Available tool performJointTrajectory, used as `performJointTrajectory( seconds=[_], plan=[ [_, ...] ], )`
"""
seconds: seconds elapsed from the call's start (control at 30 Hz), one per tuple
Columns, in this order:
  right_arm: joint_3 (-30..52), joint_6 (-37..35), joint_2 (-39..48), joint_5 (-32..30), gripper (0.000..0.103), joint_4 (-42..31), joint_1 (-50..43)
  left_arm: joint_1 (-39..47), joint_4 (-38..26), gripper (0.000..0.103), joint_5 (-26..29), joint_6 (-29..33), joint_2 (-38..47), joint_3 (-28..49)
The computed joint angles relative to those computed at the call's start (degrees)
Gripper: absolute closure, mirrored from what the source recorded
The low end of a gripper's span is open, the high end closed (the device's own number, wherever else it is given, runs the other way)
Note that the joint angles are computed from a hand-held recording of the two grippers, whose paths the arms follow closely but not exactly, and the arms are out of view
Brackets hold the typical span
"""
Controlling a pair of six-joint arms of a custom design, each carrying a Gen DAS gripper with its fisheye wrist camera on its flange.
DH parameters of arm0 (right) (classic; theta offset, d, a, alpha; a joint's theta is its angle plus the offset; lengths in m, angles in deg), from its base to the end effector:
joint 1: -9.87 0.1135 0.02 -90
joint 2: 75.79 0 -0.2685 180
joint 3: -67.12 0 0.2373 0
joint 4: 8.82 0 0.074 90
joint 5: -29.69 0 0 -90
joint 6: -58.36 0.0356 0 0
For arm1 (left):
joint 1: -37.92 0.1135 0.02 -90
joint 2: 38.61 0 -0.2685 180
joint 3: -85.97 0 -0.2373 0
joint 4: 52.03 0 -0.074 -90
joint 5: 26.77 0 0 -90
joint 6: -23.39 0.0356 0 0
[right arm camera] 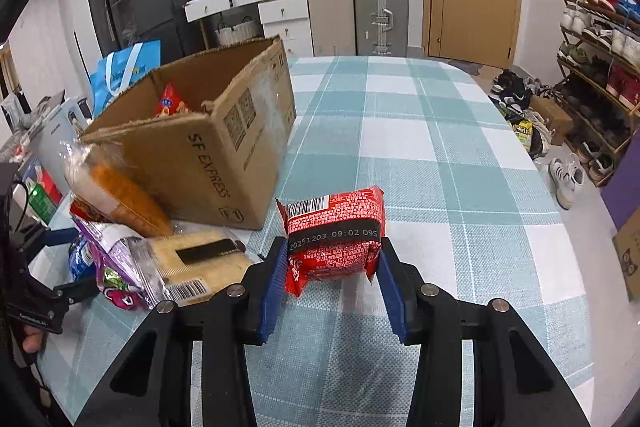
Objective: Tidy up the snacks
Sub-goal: 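Grasp the blue biscuit pack with the left tool while the right tool grasps the red wafer pack, then carry both held packs over the cardboard box and lower them inside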
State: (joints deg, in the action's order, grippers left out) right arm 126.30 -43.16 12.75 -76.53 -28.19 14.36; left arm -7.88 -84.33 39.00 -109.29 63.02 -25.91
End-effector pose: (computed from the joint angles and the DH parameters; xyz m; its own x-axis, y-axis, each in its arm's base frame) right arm 0.2897 0.0327 0.1843 -0.6825 -0.2459 -0.6882 -0.4033 0.9121 0.0740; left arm 0.2305 -0.2161 0.1484 -0.8312 -0.0319 -0.5550 -0.0367 0.9993 -0.0026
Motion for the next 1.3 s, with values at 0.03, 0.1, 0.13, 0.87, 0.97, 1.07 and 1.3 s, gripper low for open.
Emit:
performJointTrajectory(
  seconds=[0.03, 0.1, 0.13, 0.87, 0.97, 1.07, 1.3],
  plan=[
    [-0.3, 0.3, -0.8, -0.3, 0.059, 0.5, -0.2, 0.0, -0.1, 0.001, 0.1, 0.3, -0.1, 0.0],
    [-0.8, 0.7, -2.0, -1.1, 0.059, 1.0, -0.4, -0.2, -0.3, 0.001, 0.2, 0.7, -0.4, -0.2],
    [-1.1, 0.9, -2.6, -1.8, 0.059, 1.3, -0.7, -0.3, -0.4, 0.001, 0.1, 0.9, -0.5, -0.3],
    [-2.5, 2.2, -9.3, -4.1, 0.059, 0.2, 0.8, -5.3, 1.3, 0.062, 1.2, 4.8, -7.6, -3.4],
    [-2.7, 2.2, -10.2, -4.4, 0.059, 0.2, 0.6, -5.2, 1.8, 0.062, 1.1, 5.1, -8.7, -4.3],
    [-3.0, 2.5, -11.1, -5.0, 0.06, 0.3, 0.3, -5.0, 2.2, 0.062, 1.5, 5.1, -10.2, -5.5],
    [-3.2, 3.1, -12.9, -6.7, 0.06, 0.3, -0.8, -5.0, 1.4, 0.062, 0.9, 3.9, -13.6, -7.3]
  ],
)
